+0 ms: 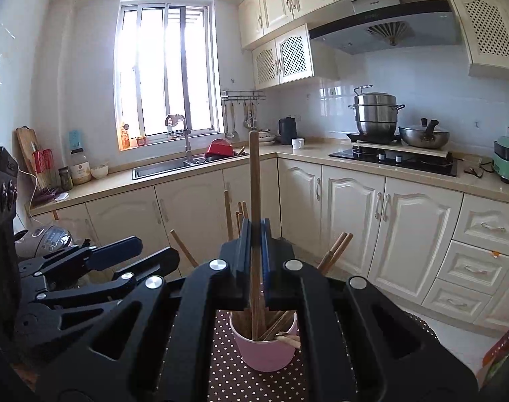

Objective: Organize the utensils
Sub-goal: 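Drop the chopstick into the pink cup by opening the right gripper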

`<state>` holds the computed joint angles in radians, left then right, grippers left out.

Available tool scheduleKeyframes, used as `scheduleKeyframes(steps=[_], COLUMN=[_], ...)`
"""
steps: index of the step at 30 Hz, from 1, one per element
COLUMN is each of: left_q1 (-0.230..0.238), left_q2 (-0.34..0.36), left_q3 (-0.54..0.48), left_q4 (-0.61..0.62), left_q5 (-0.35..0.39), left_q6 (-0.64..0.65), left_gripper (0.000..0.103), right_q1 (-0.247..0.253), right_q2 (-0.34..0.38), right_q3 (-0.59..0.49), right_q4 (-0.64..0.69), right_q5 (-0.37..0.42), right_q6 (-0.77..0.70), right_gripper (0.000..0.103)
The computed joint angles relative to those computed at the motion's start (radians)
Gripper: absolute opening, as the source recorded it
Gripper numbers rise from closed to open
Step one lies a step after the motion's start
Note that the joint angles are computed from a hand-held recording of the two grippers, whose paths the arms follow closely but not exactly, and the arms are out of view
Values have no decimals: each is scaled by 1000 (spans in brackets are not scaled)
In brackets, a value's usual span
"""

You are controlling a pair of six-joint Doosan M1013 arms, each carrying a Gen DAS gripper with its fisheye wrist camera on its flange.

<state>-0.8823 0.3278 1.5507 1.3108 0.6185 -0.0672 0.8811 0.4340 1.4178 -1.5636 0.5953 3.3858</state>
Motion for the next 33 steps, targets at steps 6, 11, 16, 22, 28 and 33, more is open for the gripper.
scheduleKeyframes(steps=[6, 11, 16, 22, 28, 33], left_q1=[-2, 0, -6, -16, -30, -50], left_q2=[-23, -35, -47, -55, -64, -87], left_q3=[39, 61, 82, 99, 113, 138], left_q4=[11, -7, 7, 12, 15, 43], left_q5=[62, 87, 107, 112, 134, 154], left_q6=[-30, -22, -27, -35, -33, -72], left_gripper=[62, 63, 63, 67, 69, 69], right_q1=[8, 11, 11, 9, 18, 34], right_q2=[15, 29, 33, 38, 13, -25], right_q3=[-6, -13, -15, -19, 15, 56], right_q4=[27, 59, 86, 159, 126, 58], right_q5=[22, 31, 26, 15, 22, 28], right_q6=[-36, -73, -85, -136, -86, -6], right_gripper=[6, 6, 6, 7, 8, 8])
